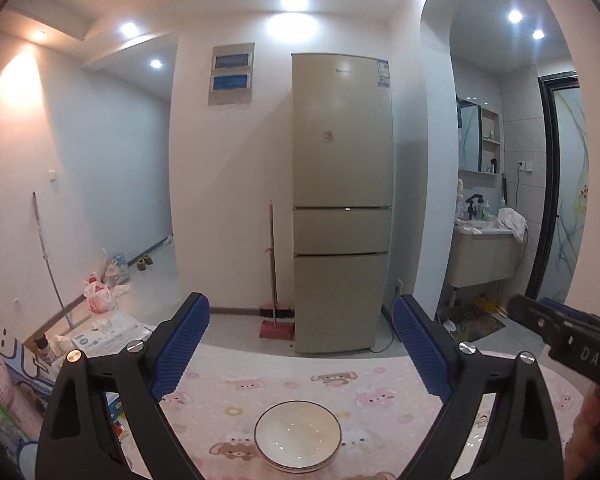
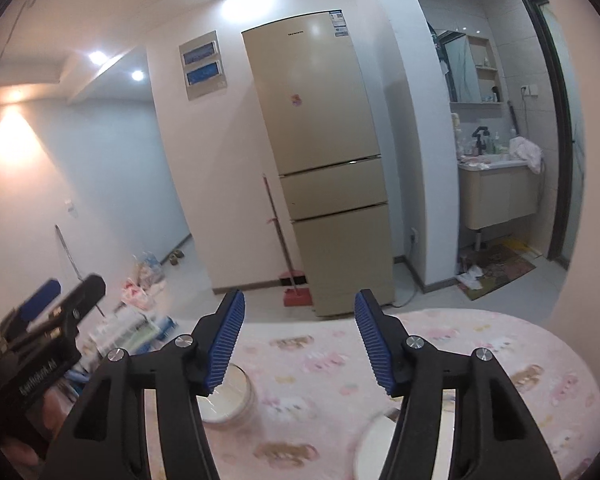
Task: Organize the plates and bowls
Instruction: 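Raise both grippers and move them to the stacked white bowls, then close both grippers on the rim of the stacked white bowls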
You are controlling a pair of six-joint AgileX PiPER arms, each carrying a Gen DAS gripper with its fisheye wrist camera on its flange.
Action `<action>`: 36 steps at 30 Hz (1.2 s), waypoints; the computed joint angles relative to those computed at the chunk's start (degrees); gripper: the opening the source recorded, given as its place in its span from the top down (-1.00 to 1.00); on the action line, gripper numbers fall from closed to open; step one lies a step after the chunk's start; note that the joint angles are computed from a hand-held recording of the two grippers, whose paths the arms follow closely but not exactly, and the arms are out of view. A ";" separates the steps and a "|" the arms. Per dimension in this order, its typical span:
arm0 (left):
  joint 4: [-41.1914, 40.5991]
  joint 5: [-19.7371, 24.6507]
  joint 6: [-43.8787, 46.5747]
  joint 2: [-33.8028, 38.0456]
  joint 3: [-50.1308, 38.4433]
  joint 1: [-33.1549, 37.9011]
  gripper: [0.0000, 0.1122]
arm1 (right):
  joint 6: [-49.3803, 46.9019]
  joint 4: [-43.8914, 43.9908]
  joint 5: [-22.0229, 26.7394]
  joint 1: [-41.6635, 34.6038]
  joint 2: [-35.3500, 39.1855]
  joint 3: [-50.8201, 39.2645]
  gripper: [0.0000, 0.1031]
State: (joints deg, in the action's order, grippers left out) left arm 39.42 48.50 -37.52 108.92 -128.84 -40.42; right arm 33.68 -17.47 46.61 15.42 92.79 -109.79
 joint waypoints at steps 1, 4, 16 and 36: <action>-3.85 0.05 2.31 0.64 -0.80 1.65 -0.65 | -0.23 0.57 0.96 0.18 1.99 -2.62 -0.24; -12.09 -1.22 2.98 1.33 2.59 6.77 -0.65 | -1.37 3.43 3.07 0.92 9.03 -9.19 -0.24; -35.67 -0.18 8.78 11.81 8.40 18.88 -0.49 | -13.18 21.35 7.95 -0.25 29.94 -18.78 -0.24; -68.31 -0.13 25.48 19.03 9.70 25.09 0.15 | -35.17 66.55 6.49 -9.21 42.28 -12.52 -0.23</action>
